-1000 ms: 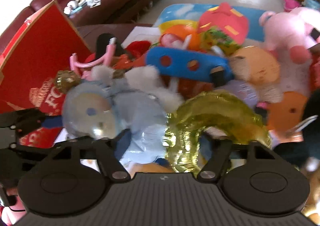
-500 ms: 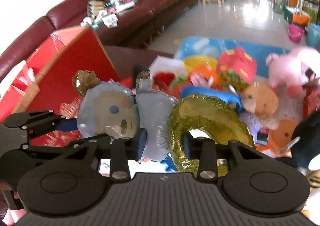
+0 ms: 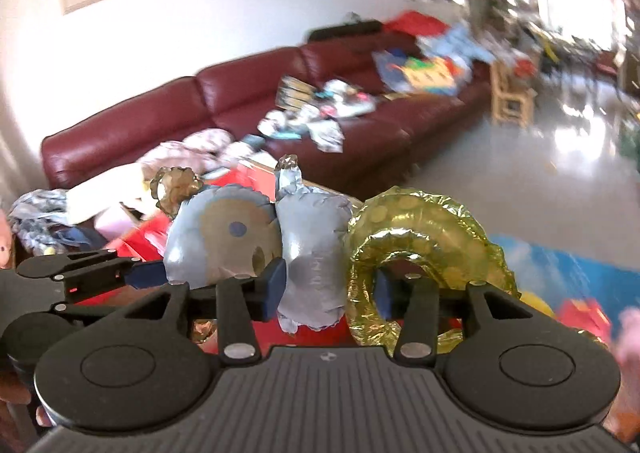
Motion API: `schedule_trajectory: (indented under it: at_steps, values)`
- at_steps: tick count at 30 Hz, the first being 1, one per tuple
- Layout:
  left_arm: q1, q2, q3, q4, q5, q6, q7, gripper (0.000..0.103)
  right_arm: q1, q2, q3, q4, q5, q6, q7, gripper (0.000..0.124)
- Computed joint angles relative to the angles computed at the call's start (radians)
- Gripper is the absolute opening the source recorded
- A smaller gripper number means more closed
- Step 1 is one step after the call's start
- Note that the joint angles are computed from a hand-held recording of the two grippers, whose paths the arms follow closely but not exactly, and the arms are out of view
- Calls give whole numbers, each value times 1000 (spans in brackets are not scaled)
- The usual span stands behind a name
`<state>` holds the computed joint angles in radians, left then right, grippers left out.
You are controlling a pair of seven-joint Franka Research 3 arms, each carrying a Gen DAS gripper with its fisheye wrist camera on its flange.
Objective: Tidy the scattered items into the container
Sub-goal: 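Carry the grey plush and gold balloon over the red box with both grippers, then lower the plush into the red box and open both grippers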
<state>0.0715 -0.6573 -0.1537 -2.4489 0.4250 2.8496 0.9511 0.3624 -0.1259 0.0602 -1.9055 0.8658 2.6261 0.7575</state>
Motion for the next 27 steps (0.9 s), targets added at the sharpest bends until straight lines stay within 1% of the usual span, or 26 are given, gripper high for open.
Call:
schedule_trajectory:
  at_steps: [4,6,8,9,10,11,12,13,15,16,18,22,27]
  values:
    - [36,14,51,27,-10,-34,21,46,38,105,48,109,-7,44,6,52]
    - [39,32,88,47,-23,-47,53,46,47,163,68,173,-33,45,43,52]
    - [52,61,109,71,-37,-52,74,46,55,221,85,235,-75,54,84,54]
    - [54,75,121,81,-45,-51,88,54,60,251,92,268,-100,59,107,60]
    - [55,93,137,93,-55,-51,108,65,62,270,100,290,-113,64,124,70]
    - [75,117,134,112,-59,-65,102,70,63,299,106,323,-126,64,139,78]
    - [120,141,108,130,-43,-80,65,79,66,333,109,364,-154,53,170,90]
    - [145,157,93,137,-28,-81,40,84,72,356,109,388,-188,53,206,91]
    - [165,187,87,154,-15,-98,14,85,84,373,104,397,-261,66,270,91]
    - [161,194,94,156,-20,-103,13,86,85,380,104,402,-287,61,293,91]
    - [157,203,102,153,-26,-101,5,87,71,389,113,409,-293,40,307,91]
    - [155,209,105,146,-24,-99,-10,87,64,393,117,396,-312,46,347,93]
    - [160,213,96,137,-1,-84,-24,88,54,384,117,377,-331,30,372,93]
